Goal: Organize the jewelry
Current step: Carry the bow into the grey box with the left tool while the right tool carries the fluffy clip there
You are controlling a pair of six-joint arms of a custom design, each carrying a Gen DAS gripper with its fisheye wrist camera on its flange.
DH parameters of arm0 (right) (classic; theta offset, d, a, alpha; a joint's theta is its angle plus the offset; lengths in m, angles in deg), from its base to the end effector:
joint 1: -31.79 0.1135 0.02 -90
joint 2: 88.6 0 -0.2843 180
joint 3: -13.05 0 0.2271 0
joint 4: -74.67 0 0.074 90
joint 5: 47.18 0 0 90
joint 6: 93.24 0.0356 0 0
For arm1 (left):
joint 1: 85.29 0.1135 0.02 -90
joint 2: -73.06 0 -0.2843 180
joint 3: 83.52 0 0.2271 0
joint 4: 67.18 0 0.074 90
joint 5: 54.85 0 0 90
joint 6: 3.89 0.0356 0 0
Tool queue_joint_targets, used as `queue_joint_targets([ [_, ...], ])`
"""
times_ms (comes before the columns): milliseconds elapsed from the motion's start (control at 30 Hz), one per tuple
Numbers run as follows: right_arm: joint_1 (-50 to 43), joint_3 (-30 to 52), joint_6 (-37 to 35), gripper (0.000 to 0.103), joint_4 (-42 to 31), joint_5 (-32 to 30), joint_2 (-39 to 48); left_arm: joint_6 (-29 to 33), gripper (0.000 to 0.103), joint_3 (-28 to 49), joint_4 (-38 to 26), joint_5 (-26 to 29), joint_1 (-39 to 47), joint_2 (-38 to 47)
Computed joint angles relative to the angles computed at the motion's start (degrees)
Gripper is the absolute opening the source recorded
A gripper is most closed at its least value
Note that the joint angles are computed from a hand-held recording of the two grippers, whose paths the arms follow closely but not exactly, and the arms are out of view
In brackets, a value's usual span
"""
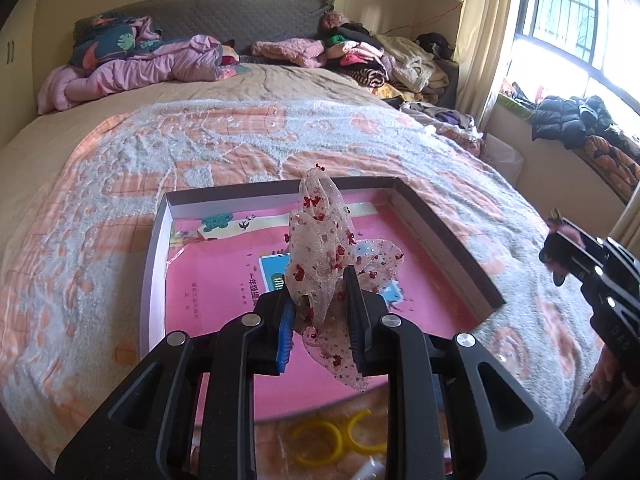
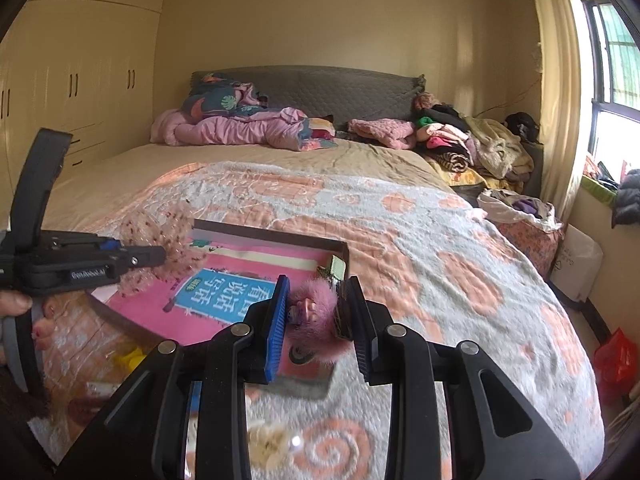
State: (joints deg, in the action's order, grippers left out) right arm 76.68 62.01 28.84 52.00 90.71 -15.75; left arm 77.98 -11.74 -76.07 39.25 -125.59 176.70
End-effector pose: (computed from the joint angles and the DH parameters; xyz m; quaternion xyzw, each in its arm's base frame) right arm 0.1682 0.1303 0.2221 0.0545 0.8605 -0.0847 0.4994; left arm 0.2751 -0.2367 0.1984 0.2660 0.8688 -0.2005 0.3664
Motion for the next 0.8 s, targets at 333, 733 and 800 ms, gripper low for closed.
queue_joint_targets([
  [333,-10.3,2.1,-6.0,0.028,10.4,-14.0,12.2,-0.4,0.018,2.1,0.0,1.5,2.4,6.2],
  [733,-14.4,3.9,-5.5,0.029,13.7,-19.8,21.8,0.2,0.033,-1.4,2.8,1.6,3.7,5.8],
  [800,-14.6,4.0,-5.2,0.029,13.7,-19.9,22.4,0.3,0.037,-2.3,3.1,1.5,4.0,4.8],
])
